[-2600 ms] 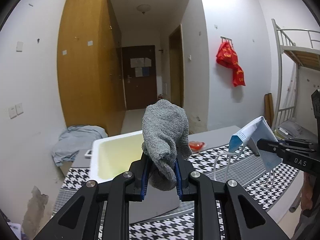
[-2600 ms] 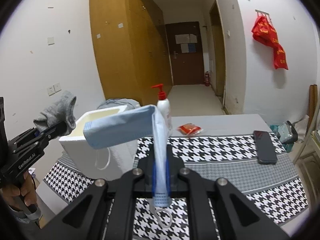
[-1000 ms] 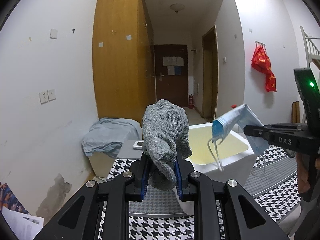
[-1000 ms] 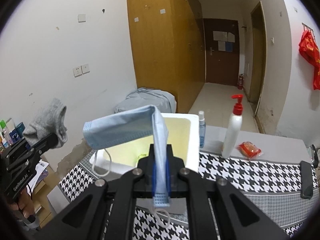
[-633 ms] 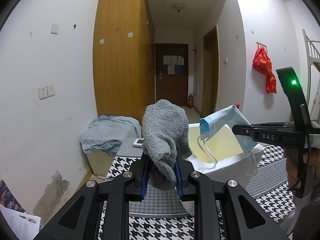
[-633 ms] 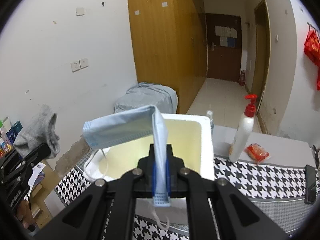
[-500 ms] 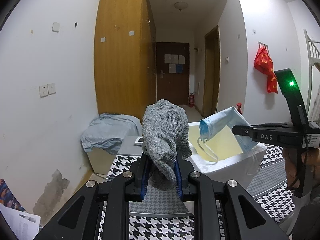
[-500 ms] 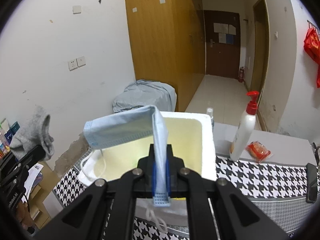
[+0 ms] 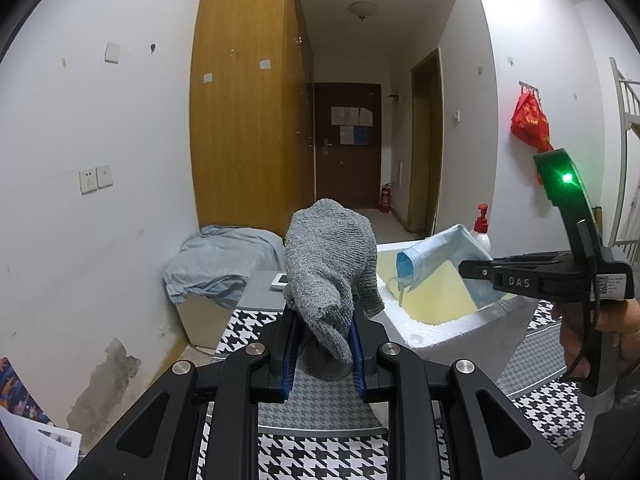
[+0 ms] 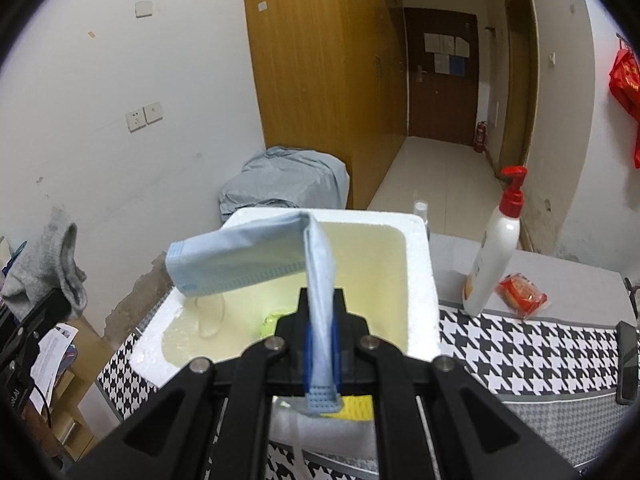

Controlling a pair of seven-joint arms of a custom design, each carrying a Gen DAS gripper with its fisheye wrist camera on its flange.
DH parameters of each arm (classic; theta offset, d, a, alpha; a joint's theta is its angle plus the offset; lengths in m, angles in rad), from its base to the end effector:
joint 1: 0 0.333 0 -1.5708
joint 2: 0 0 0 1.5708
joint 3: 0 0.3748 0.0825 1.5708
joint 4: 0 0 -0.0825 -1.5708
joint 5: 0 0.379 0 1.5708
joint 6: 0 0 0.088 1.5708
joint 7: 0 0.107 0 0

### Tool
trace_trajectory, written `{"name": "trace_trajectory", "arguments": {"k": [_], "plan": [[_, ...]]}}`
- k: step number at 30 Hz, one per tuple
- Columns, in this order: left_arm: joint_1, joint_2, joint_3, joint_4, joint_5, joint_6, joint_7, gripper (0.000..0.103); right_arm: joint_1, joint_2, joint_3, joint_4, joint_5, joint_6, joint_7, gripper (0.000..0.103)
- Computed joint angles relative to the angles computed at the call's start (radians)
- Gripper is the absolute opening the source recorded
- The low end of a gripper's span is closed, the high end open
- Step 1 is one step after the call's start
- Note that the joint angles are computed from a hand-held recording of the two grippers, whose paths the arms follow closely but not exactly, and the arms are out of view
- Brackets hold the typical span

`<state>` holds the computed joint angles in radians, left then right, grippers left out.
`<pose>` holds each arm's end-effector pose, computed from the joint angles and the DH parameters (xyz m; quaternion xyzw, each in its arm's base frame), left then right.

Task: Organize soft objects
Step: 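Lower the blue mask into the foam box and open the right gripper, then carry the grey sock over the foam box with the left gripper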

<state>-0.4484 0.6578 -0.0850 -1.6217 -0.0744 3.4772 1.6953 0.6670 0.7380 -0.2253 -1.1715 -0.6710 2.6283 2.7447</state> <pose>0.6744 -0.3659 0.4386 -0.4150 0.7141 -0.4851 0.2872 0.7114 0.4315 0.4857 -0.5843 0.6736 -0.3025 0.3368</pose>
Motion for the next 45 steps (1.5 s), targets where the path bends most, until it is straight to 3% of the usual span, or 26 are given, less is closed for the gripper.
{"name": "trace_trajectory", "arguments": {"k": [4, 9, 12, 14, 15, 21, 25, 29, 40, 43, 45], "plan": [[-0.010, -0.001, 0.013, -0.002, -0.010, 0.002, 0.001, 0.023, -0.023, 0.030, 0.032, 0.051, 0.049, -0.039, -0.062, 0.011], [-0.019, -0.003, 0.023, -0.007, -0.024, 0.010, 0.005, 0.023, -0.017, 0.036, 0.023, 0.062, 0.062, -0.049, -0.079, 0.013], [-0.026, -0.003, 0.028, -0.008, -0.035, 0.015, 0.008, 0.023, -0.005, 0.034, 0.008, 0.061, 0.052, -0.050, -0.068, 0.040], [-0.023, -0.004, 0.025, -0.009, -0.037, 0.016, 0.009, 0.023, 0.012, 0.024, -0.017, 0.038, 0.023, -0.024, -0.026, 0.069], [-0.022, -0.004, 0.024, -0.009, -0.038, 0.015, 0.009, 0.023, 0.019, 0.019, -0.027, 0.028, 0.008, -0.017, -0.009, 0.071], [-0.024, -0.004, 0.026, -0.006, -0.044, 0.009, 0.004, 0.023, 0.017, 0.008, -0.015, 0.015, -0.024, 0.009, -0.012, 0.076], [-0.045, -0.003, 0.048, 0.001, -0.064, 0.003, 0.006, 0.023, 0.042, 0.013, -0.036, 0.027, -0.069, -0.029, -0.010, 0.076], [-0.062, -0.001, 0.062, 0.004, -0.078, 0.005, 0.010, 0.023, 0.042, -0.012, -0.036, -0.013, -0.100, 0.014, 0.020, 0.076], [-0.046, 0.018, 0.025, 0.046, -0.038, -0.022, 0.012, 0.023, 0.048, -0.098, -0.051, -0.147, -0.216, 0.065, 0.173, 0.077], [-0.040, 0.026, 0.015, 0.064, -0.022, -0.031, 0.005, 0.023, 0.055, -0.116, -0.061, -0.176, -0.259, 0.070, 0.251, 0.092], [-0.037, 0.033, 0.007, 0.080, -0.008, -0.044, 0.002, 0.023, 0.063, -0.137, -0.073, -0.207, -0.304, 0.068, 0.326, 0.093]]}}
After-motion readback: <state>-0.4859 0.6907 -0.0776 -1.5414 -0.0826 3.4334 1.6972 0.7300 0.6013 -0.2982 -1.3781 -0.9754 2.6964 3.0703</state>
